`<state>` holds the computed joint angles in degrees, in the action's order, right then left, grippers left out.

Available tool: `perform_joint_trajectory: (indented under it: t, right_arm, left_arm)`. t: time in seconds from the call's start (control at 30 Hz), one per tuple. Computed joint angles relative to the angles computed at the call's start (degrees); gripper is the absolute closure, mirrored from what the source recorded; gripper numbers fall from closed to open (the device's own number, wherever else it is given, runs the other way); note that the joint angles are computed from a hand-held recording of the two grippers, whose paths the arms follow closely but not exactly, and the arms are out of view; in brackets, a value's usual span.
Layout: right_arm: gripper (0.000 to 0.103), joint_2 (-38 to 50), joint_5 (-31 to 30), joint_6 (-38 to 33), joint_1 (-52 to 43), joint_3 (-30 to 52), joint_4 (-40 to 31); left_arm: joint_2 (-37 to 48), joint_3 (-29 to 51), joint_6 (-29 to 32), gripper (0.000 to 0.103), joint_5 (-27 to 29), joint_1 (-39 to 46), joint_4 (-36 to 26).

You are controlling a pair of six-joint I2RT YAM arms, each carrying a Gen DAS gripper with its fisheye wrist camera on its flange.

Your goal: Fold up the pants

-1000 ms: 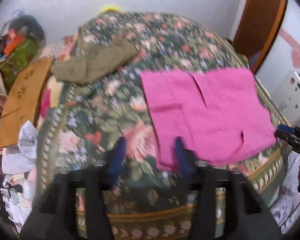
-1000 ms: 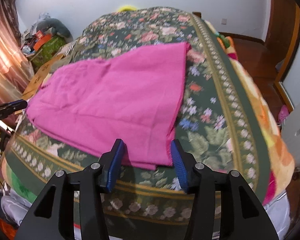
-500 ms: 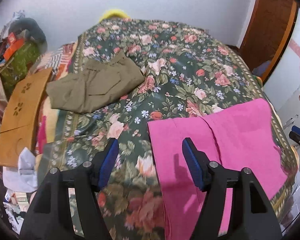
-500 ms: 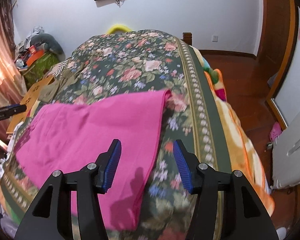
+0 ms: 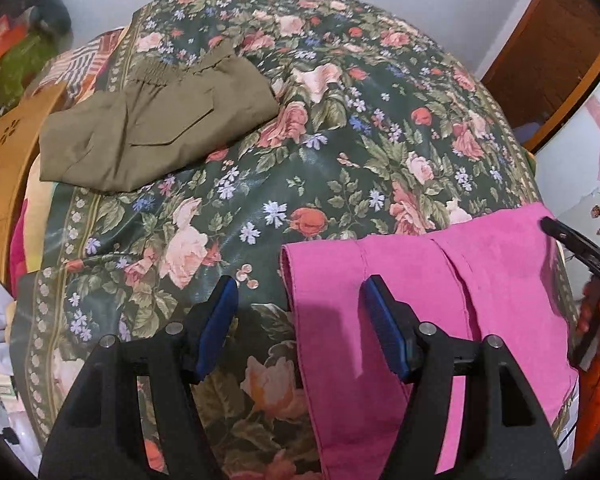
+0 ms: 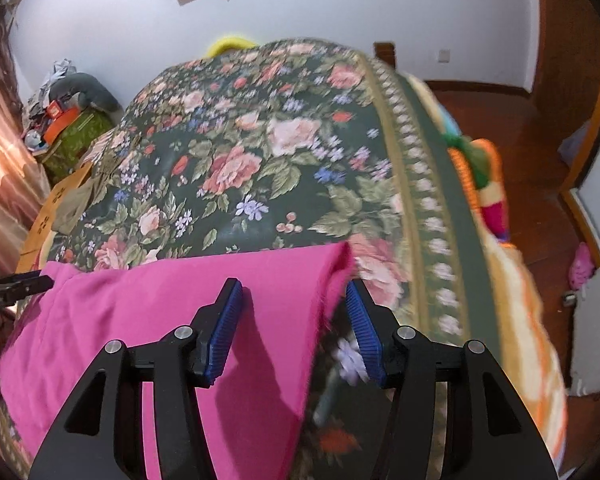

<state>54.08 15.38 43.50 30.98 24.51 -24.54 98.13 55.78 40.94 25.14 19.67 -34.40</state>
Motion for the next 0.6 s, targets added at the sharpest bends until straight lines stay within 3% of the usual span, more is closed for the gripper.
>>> perform_joint_trajectory:
  t: [0.03,0.1,0.17,0.2,0.23,0.4,0.47,0.53,0.6]
  right_arm:
    - [0.060,0.86,0.22,-0.25,0.15,-0.58,1.63]
    - [0.081,3.53,0.98,-1.55,0.85,-0.97,3.98]
    - [0.087,5.84,2.92,-2.38,2.20,-0.69,4.43]
    - [0.090,6.92,4.05,-3.14,2.65,-0.32,4.14]
    - [0.090,7.96,5.09,-3.34,2.99,0.25,3.39]
    - [0.090,8.55,5.63,-4.60,3.01,3.91,-3.72]
    - [0.086,6.91,6.04,-3.01,3.83,6.08,-7.97]
    - [0.072,4.55,6.67,-1.15,5.70,9.06,-12.31]
    - [0.046,3.10,9.27,0.75,9.68,11.74,-14.62]
  left_arm:
    - [-0.26,-0.62,0.10,0.038,0.04,0.03,0.82]
    - [-1.47,-2.56,-0.02,0.038,0.16,0.20,3.38]
    - [-4.05,-6.16,-0.83,0.043,-2.47,-0.27,8.97]
    - [-6.05,-9.63,-1.19,0.044,-6.82,-1.35,14.82]
    - [-6.25,-10.62,-0.31,0.043,-7.55,-1.43,16.54]
    - [-7.95,-9.87,2.74,0.044,-6.99,-0.16,13.89]
    - [-10.49,-10.08,4.73,0.044,-5.84,0.15,12.05]
    - [-13.25,-9.34,5.93,0.044,-3.78,0.35,8.87]
    - [-15.24,-8.41,5.89,0.044,-2.03,-0.02,6.05]
